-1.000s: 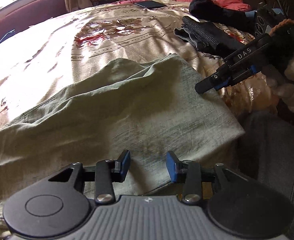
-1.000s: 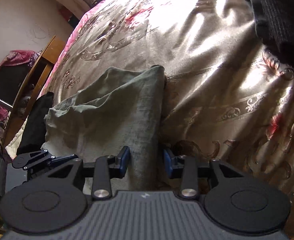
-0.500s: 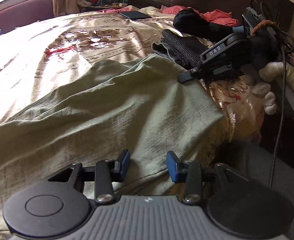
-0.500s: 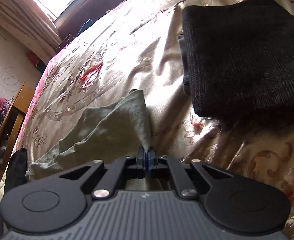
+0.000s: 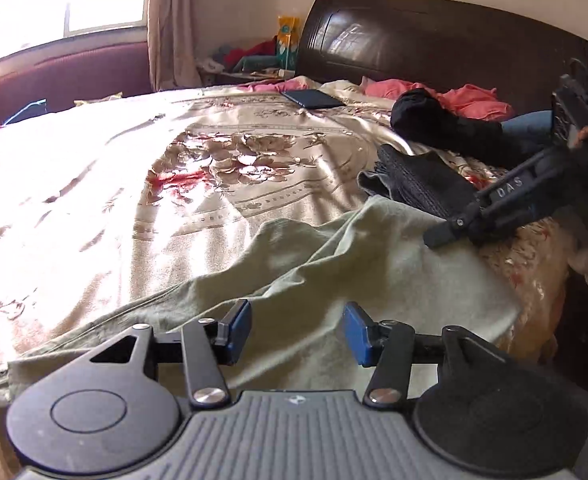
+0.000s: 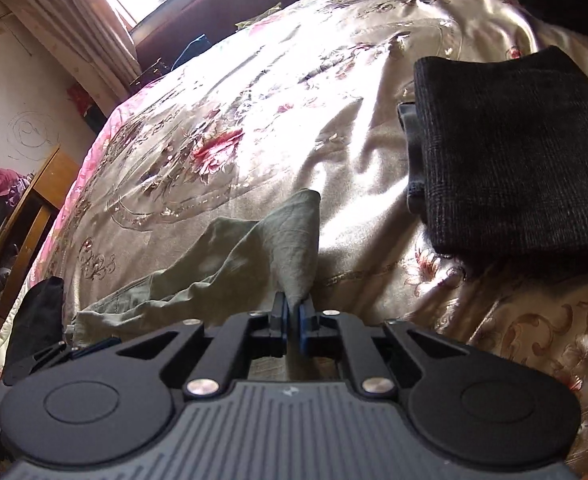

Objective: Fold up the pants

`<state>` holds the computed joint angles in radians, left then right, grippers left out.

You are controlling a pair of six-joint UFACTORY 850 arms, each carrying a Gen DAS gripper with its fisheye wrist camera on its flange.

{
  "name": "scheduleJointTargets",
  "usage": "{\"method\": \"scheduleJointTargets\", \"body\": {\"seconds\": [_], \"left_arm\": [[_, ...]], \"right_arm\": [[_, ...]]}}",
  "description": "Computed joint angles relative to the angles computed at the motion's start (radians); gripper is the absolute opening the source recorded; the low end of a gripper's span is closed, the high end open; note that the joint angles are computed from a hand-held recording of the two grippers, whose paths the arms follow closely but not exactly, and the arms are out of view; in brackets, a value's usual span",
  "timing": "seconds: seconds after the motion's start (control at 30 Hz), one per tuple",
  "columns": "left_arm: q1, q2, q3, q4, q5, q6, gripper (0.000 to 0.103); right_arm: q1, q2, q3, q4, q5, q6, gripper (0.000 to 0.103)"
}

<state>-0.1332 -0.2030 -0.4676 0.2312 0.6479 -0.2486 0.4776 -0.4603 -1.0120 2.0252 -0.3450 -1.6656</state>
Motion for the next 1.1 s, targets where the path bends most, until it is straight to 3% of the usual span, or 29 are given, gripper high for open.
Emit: {"method": "scheduleJointTargets", "body": {"seconds": [0.07, 0.1, 0.27, 0.37, 0.43, 0.57, 0.63, 0.8, 0.93, 1.1], "left_arm": [[0.018, -0.092, -0.073, -0.029, -0.093, 0.002, 0.063], [0.02, -0.123, -0.084, -0.107, -0.093, 0.065, 0.06], [0.015, -0.067, -0.011, -0.379, 0.021, 0.194, 0.058], [-0.049, -0.026, 0.046, -0.48, 0.09, 0.307, 0.058], [-0.105, -0.013, 0.072, -0.447, 0.11, 0.345, 0.06], [-0.177, -0.025, 0.089, -0.247, 0.05, 0.308, 0.062], [-0.209, 0.004, 0.109, -0.234, 0.041, 0.328, 0.062], [-0.179, 0.135, 0.177, -0.192, 0.051, 0.185, 0.065], [-0.082, 0.198, 0.22, -0.111, 0.075, -0.007, 0.066], [0.023, 0.28, 0.306, -0.09, 0.087, -0.09, 0.067]], "right_arm": [[0.006, -0.02, -0.018, 0.015, 0.025, -0.001, 0.006], [0.004, -0.027, -0.023, 0.012, 0.019, 0.01, 0.006], [0.005, -0.016, -0.001, 0.044, 0.006, -0.022, 0.005], [-0.002, -0.015, -0.008, -0.008, -0.016, 0.074, 0.005], [0.005, -0.006, -0.011, 0.001, -0.019, 0.064, 0.005], [0.034, 0.01, -0.04, -0.076, -0.005, 0.131, 0.005], [0.058, 0.019, -0.057, -0.111, -0.003, 0.165, 0.005], [0.147, 0.014, -0.115, -0.143, -0.011, 0.186, 0.005], [0.235, -0.047, -0.2, -0.208, -0.006, 0.22, 0.005], [0.325, -0.158, -0.321, -0.349, 0.006, 0.376, 0.005]]}}
